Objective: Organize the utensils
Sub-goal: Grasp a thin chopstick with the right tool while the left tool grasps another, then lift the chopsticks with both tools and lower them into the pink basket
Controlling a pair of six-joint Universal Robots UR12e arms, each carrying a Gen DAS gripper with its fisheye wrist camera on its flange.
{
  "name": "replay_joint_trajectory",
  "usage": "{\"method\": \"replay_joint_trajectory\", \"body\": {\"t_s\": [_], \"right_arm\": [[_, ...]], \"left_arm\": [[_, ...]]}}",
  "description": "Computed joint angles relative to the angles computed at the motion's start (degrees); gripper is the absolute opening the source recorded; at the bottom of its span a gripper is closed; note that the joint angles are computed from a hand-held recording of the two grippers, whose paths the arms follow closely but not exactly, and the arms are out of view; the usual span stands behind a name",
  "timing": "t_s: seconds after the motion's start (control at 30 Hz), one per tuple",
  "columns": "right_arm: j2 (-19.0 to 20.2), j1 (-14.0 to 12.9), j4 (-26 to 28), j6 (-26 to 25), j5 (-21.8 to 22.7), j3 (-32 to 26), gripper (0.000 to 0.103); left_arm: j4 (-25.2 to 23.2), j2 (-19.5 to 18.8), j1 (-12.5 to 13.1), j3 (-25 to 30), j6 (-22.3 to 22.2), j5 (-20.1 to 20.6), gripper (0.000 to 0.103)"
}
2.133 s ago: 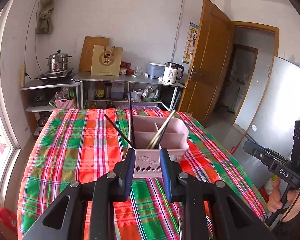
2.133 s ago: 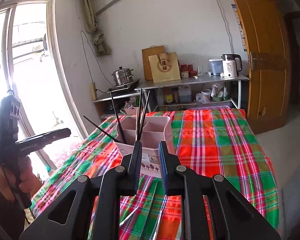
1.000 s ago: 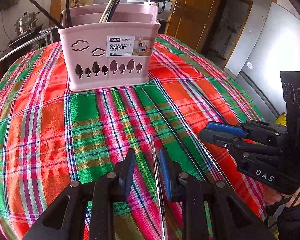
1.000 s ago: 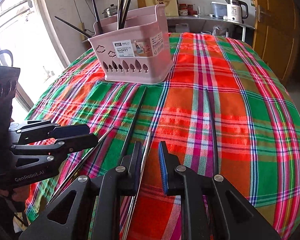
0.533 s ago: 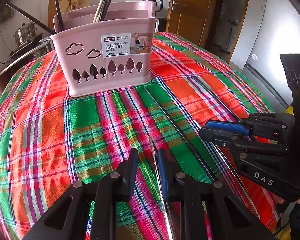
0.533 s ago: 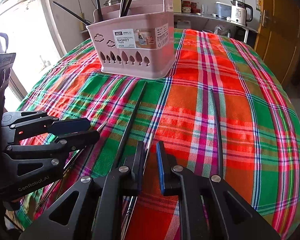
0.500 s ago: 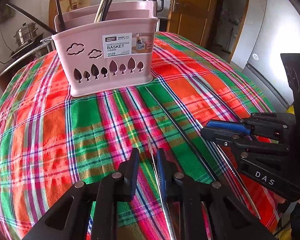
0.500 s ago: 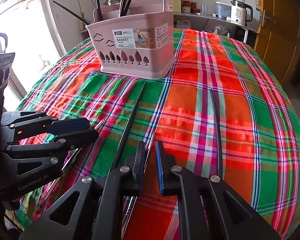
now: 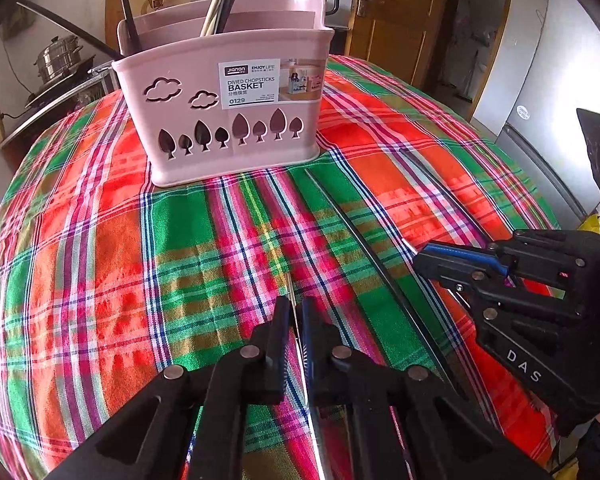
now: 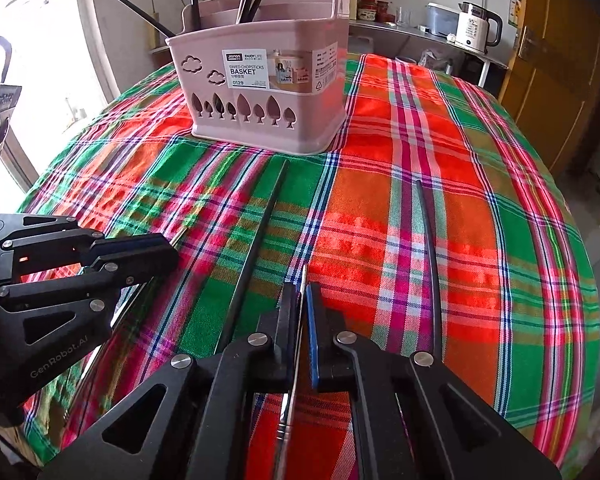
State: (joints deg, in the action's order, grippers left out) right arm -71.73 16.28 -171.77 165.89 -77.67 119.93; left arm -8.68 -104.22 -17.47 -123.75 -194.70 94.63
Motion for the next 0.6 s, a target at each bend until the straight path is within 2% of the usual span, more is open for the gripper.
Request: {"method": "replay_joint_trajectory", "body": {"t_s": [0.3,0.6], "right_arm": [[-0.8,-0.8,-1.9,1.3,3.1,0.1,0.004],[-2.9,-2.1,-7.3,3.3,6.4,0.8,0.004]], "left_arm": [[1.8,0.6,0.6,-0.7,-0.1,-2.0,0.004],[5.8,3.4,1.1,-1.2,1.1,-0.9,0.004]]}}
